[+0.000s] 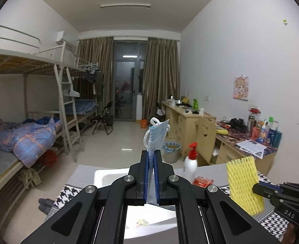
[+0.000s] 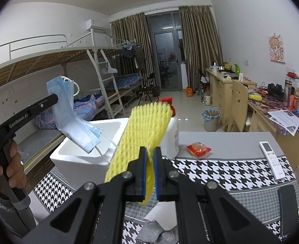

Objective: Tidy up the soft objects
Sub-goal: 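Lift and carry the mask and mesh sleeve with both tools toward the foam box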

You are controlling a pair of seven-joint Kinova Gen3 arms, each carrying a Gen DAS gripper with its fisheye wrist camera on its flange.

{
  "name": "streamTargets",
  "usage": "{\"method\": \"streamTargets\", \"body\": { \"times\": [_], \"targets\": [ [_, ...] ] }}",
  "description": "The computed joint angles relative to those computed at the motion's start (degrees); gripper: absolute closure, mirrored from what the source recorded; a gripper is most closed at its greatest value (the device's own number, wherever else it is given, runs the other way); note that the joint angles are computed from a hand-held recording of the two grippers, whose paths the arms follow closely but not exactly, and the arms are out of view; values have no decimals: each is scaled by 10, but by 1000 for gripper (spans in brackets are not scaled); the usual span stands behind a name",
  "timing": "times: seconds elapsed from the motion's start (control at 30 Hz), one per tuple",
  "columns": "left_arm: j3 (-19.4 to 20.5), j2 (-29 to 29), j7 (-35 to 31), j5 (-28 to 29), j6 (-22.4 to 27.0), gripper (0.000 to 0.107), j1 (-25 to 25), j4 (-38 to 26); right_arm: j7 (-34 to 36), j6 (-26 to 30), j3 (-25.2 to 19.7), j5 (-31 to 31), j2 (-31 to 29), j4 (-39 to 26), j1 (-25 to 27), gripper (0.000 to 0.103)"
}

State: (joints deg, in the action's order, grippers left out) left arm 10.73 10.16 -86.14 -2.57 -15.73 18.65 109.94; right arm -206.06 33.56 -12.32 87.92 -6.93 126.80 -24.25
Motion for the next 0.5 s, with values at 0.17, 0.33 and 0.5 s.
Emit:
{"method": "streamTargets", "body": {
  "times": [0.17,0.33,0.5],
  "targets": [
    [-36,5,-46,55,4,102,27,-5,17,-12,3,-3,9,-12,1,94],
    [-54,11,-85,95,15,102,42,-12,28,-20,3,-2,15,-20,1,94],
    [-86,17,-134,146,33,102,69,-24,28,-36,8,5,22,-25,4,94]
  ]
}}
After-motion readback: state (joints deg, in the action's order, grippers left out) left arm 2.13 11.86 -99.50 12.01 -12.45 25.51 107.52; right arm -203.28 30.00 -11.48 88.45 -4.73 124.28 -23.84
